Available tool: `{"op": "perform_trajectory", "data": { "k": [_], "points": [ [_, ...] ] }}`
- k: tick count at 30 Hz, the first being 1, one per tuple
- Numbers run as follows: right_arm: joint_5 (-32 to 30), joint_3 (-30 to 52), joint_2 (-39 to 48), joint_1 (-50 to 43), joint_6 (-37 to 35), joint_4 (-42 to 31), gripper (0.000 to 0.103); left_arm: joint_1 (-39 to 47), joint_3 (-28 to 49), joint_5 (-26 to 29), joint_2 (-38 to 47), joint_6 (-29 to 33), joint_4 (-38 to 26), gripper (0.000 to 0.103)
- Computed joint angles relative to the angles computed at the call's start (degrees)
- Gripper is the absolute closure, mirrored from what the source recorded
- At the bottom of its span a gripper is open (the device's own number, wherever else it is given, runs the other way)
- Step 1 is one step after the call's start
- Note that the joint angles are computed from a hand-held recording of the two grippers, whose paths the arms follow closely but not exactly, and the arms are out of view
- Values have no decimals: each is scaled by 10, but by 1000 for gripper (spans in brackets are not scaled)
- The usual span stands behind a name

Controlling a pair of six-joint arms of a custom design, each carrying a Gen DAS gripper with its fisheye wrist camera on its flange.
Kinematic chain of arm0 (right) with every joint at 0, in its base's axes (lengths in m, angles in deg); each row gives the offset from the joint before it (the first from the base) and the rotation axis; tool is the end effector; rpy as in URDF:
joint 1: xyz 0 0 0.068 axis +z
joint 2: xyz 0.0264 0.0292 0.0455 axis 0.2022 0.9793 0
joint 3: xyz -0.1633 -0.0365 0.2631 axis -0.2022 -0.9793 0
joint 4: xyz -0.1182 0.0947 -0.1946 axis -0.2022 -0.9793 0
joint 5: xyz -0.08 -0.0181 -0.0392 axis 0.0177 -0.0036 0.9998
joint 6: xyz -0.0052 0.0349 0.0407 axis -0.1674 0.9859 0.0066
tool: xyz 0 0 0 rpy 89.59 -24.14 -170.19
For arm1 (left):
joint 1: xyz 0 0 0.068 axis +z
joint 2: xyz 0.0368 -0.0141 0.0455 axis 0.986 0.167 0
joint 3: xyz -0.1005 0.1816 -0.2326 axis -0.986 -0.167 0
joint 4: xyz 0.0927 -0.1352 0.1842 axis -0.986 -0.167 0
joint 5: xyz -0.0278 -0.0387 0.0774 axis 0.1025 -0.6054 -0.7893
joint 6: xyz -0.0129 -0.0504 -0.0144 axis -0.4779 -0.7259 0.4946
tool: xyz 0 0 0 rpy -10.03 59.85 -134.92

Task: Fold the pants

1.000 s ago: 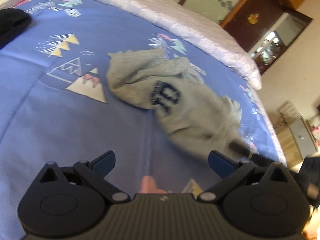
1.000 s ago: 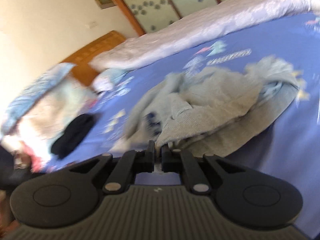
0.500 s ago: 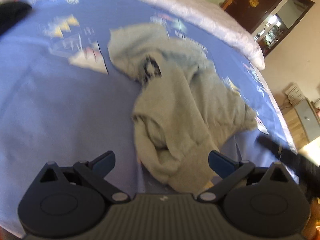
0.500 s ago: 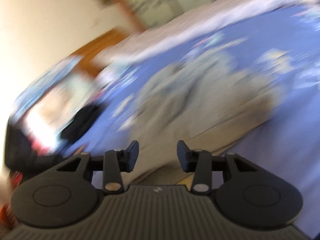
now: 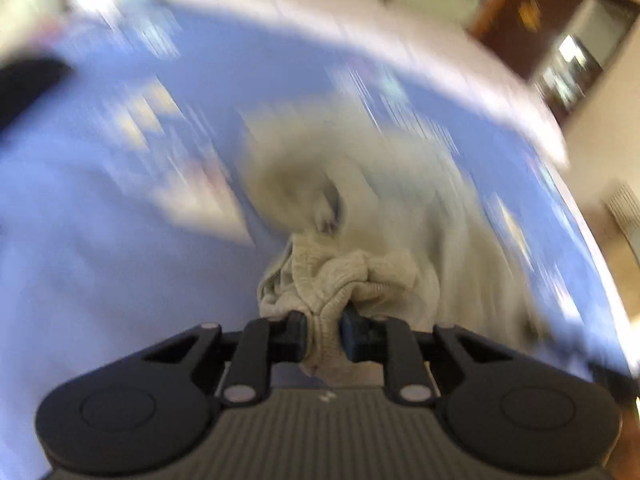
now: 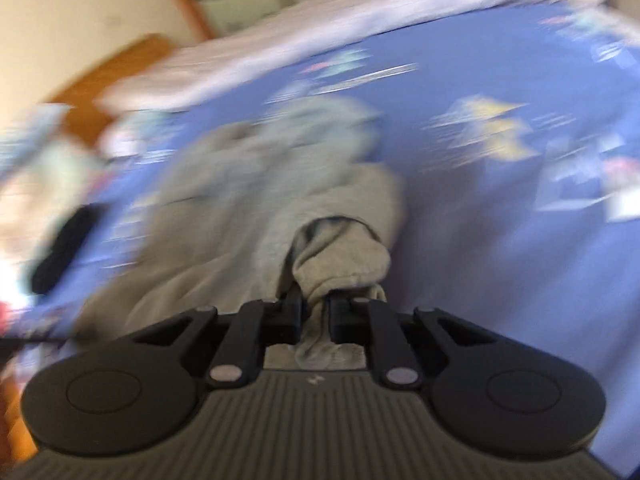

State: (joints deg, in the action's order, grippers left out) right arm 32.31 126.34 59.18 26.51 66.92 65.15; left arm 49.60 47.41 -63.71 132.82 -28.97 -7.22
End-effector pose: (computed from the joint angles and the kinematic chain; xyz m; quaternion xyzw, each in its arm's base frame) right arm 0.3449 0.1134 0.1024 -0.2232 0.8676 0.3332 0.2940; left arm 0.2137 -0.1082 0.1954 -0.2990 0.8793 -0.0494 0.3674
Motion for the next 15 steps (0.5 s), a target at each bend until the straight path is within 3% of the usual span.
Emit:
{"op": "perform_trajectory", "data": {
  "k": [2, 4, 5, 7, 9, 12, 14, 15],
  "points": [
    [-84, -28, -30, 27, 21, -19, 88, 47, 12, -50, -57, 22, -56, 87],
    [-147, -70, -49, 85, 64, 35, 88, 81, 31, -90, -84, 27, -109, 83],
    [-141, -91, -60, 127, 75, 73, 87, 88, 46, -108, -85, 18, -146, 79],
    [-88, -118, -74, 213, 68, 135, 75, 85, 60, -127, -89, -8, -204, 65],
    [-62, -117, -68, 251, 37, 133, 57, 45, 44, -153, -106, -45, -230, 39],
    [-81, -110, -58, 216, 30, 105, 56, -66, 29, -200, -110, -155, -324, 29],
    [-75, -110, -60, 173, 41, 105, 56, -143, 14, -197, -112, -232, -370, 24],
    [-70, -112, -60, 149, 50, 108, 56, -163, 8, -189, -108, -238, -360, 20]
  ]
}}
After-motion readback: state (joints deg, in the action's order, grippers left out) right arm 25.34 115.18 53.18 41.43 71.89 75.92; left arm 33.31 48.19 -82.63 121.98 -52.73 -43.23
